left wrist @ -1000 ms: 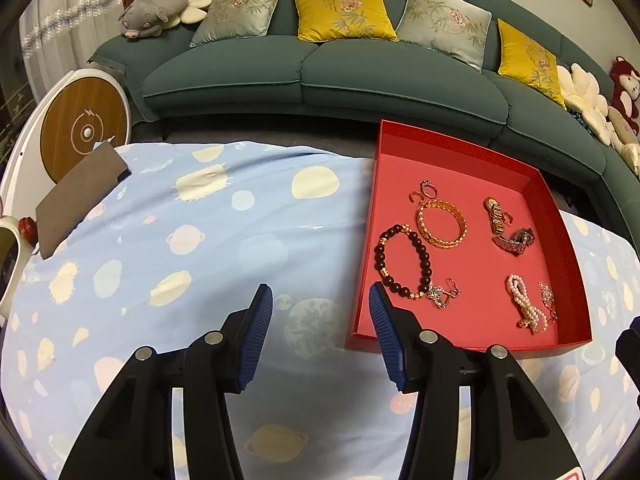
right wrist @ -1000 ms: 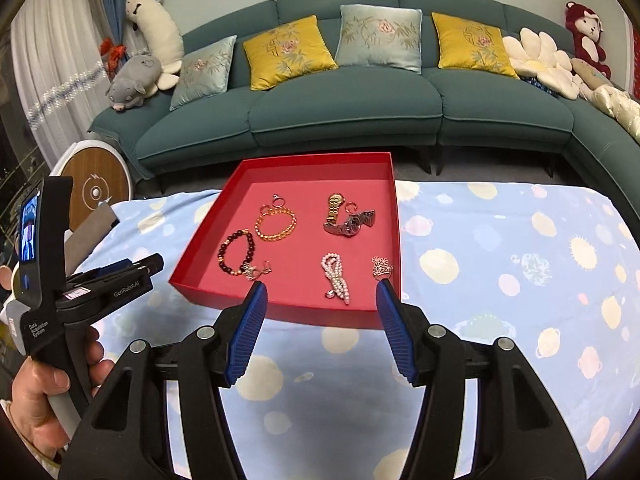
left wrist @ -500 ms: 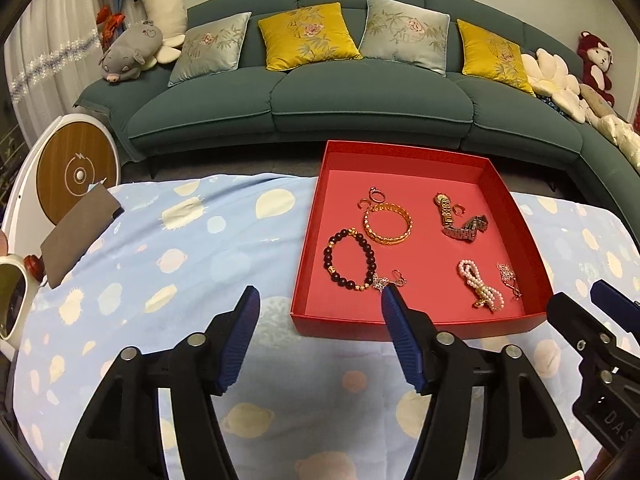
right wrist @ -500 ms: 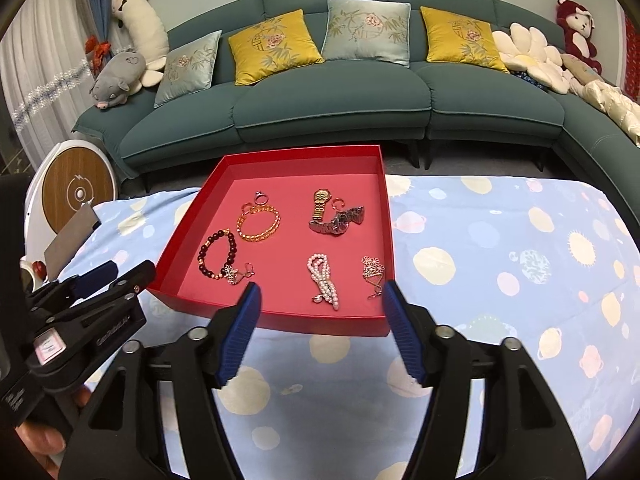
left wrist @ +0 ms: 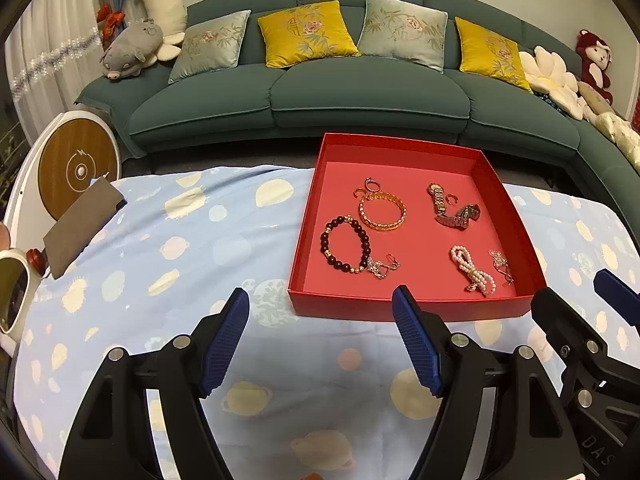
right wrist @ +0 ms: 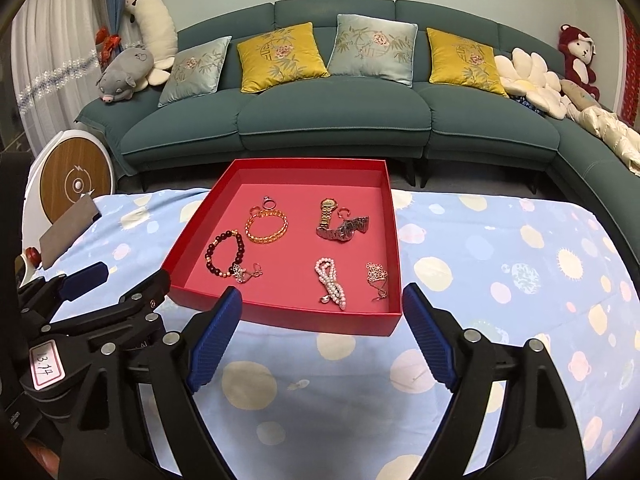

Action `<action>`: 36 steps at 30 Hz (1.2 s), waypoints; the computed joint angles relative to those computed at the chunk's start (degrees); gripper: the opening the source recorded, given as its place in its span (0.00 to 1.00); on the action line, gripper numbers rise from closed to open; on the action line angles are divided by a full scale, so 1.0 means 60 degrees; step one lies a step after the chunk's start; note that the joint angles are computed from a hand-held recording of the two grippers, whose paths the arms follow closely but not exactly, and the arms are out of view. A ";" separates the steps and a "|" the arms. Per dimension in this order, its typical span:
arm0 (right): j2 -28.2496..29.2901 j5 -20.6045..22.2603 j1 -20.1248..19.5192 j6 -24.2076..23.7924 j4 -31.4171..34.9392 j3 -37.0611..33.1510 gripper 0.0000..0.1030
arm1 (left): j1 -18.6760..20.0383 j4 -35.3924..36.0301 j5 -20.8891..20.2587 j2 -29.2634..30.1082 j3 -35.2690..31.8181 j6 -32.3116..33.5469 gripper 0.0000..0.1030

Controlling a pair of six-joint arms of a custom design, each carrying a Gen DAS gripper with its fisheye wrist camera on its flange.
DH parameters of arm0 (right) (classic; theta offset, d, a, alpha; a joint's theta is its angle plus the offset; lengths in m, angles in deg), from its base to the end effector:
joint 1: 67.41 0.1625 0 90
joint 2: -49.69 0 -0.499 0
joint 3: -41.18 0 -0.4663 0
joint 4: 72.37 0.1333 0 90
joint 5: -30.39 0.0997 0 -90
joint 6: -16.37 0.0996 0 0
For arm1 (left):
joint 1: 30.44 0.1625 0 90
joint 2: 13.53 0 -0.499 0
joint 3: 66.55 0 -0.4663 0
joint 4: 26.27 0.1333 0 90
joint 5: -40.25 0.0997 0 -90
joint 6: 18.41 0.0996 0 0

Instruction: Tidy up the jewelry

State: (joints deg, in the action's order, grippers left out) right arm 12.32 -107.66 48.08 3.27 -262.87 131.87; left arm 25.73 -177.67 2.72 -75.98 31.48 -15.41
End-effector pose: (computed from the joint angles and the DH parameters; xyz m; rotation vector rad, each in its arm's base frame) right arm 0.3942 -0.6892 0.1193 0.3210 -2.2055 1.0550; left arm -0.2280 -0.7214 0.3224 0.4700 2.2167 -0.7925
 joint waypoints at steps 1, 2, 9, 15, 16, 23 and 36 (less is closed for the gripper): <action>-0.0006 -0.0009 0.0003 0.0035 -0.0028 0.0030 0.78 | -0.0008 -0.0008 0.0011 -0.0017 0.0031 -0.0025 0.69; -0.0020 -0.0010 0.0006 0.0082 -0.0035 0.0063 0.78 | -0.0013 -0.0038 0.0015 -0.0033 0.0069 -0.0046 0.69; -0.0068 -0.0107 0.0036 0.0131 -0.0068 0.0226 0.80 | -0.0081 -0.0124 0.0171 -0.0086 0.0237 -0.0185 0.69; -0.0103 -0.0165 0.0044 0.0087 -0.0243 0.0336 0.82 | -0.0145 -0.0478 0.0328 -0.0067 0.0344 -0.0017 0.69; -0.0114 -0.0170 0.0048 0.0086 -0.0264 0.0359 0.82 | -0.0154 -0.0516 0.0343 -0.0073 0.0368 -0.0024 0.69; -0.0117 -0.0194 0.0047 0.0089 -0.0348 0.0403 0.82 | -0.0156 -0.0580 0.0325 -0.0079 0.0400 0.0031 0.69; -0.0116 -0.0233 0.0063 0.0017 -0.0431 0.0426 0.82 | -0.0152 -0.0742 0.0349 -0.0072 0.0439 0.0205 0.69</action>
State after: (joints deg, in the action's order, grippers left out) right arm 11.62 -109.06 48.45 3.37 -265.45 134.43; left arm 24.81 -182.12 4.81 -76.41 34.11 -14.18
